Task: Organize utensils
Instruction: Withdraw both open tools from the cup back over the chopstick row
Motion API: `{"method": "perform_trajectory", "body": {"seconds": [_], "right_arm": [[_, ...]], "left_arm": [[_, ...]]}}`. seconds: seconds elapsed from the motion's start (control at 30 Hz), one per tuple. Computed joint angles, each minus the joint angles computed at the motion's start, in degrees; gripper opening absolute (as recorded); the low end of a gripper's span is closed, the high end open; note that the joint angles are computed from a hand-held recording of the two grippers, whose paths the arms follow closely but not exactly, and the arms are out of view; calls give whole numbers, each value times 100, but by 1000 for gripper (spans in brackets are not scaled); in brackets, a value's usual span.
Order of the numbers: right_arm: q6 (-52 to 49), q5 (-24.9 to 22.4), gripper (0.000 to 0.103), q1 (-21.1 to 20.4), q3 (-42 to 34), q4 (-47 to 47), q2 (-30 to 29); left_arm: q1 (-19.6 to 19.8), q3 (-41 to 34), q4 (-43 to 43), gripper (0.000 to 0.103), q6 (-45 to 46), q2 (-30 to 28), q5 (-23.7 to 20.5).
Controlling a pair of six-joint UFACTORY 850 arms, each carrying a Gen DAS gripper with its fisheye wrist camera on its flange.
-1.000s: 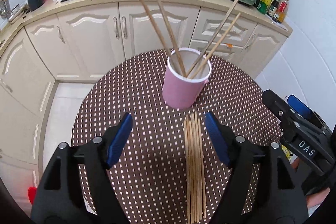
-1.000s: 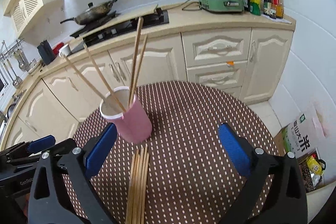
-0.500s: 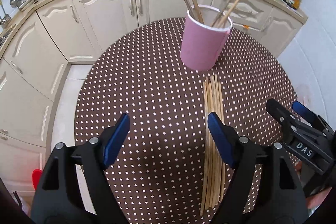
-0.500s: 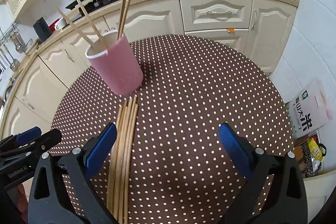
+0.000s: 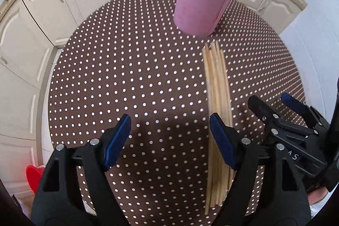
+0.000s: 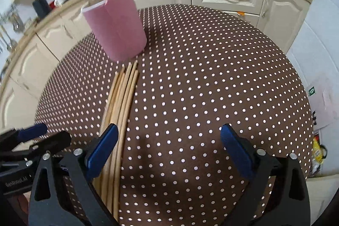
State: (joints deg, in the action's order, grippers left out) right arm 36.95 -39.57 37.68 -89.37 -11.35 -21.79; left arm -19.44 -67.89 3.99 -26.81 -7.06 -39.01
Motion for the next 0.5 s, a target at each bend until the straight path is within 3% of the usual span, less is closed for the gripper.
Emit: {"method": "perform_trajectory", "body": {"seconds": [0.17,0.5], "right_arm": [[-164,-212,74,-16,-185,374,-194],[-190,-616,70,125,-739,229,-594]], "left_arm": [[198,-27,-795,76,747,-140,-66],[401,-333,-1205,75,1119,-458,-262]]}}
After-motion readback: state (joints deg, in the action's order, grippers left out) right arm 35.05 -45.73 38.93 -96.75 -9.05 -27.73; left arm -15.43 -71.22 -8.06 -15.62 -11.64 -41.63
